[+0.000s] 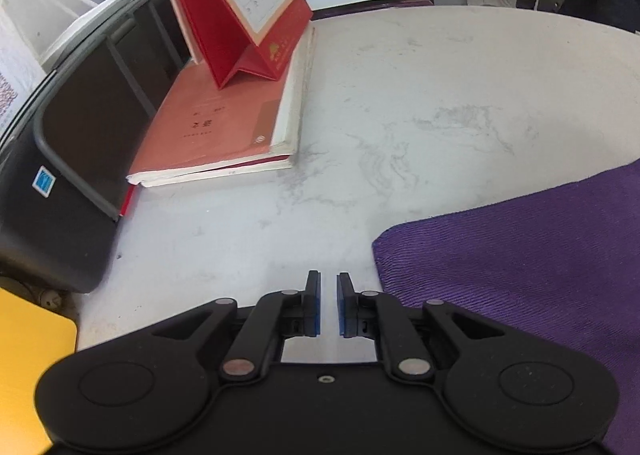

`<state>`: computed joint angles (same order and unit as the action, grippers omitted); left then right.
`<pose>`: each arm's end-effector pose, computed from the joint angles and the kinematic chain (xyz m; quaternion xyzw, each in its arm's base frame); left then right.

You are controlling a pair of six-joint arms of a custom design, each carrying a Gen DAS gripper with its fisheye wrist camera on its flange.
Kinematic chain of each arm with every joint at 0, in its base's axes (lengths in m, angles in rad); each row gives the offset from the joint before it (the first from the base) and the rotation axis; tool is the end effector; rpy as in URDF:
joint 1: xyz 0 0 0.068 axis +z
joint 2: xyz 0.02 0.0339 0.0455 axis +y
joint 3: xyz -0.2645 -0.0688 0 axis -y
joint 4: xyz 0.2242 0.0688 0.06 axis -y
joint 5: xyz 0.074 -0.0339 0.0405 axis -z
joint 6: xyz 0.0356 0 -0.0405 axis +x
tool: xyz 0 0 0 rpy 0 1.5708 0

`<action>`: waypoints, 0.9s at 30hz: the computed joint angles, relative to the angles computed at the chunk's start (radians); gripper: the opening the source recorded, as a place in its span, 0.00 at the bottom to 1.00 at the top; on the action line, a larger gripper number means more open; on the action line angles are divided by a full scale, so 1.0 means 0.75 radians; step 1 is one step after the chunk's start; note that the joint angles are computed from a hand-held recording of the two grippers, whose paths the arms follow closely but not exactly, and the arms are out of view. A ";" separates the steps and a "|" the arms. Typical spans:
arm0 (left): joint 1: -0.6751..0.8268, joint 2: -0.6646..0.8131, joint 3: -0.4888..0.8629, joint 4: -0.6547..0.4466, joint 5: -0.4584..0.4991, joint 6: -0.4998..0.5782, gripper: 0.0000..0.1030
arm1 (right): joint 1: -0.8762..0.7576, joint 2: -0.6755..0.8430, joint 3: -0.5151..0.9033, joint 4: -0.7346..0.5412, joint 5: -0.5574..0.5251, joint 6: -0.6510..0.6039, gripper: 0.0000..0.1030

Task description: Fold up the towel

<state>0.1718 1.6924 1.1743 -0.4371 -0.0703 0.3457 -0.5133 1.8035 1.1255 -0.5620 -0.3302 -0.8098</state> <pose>0.3344 0.0606 0.2277 0.0721 0.9497 0.1098 0.2841 0.2916 -0.1511 0.1751 -0.1705 0.9583 0.0281 0.2277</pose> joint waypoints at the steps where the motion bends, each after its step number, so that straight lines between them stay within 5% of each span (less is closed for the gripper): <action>1: 0.003 -0.053 -0.027 -0.013 0.011 -0.010 0.08 | -0.003 -0.002 -0.002 -0.001 -0.005 0.001 0.75; 10: -0.188 -0.440 -0.325 -0.132 0.143 -0.195 0.09 | -0.092 -0.078 -0.041 0.013 -0.109 -0.035 0.75; 19: -0.397 -0.229 -0.317 -0.038 -0.017 -0.352 0.09 | -0.212 0.058 0.190 0.053 -0.216 0.059 0.75; 27: -0.430 -0.147 -0.253 -0.085 -0.082 -0.372 0.13 | -0.234 0.463 0.678 0.055 -0.281 0.210 0.75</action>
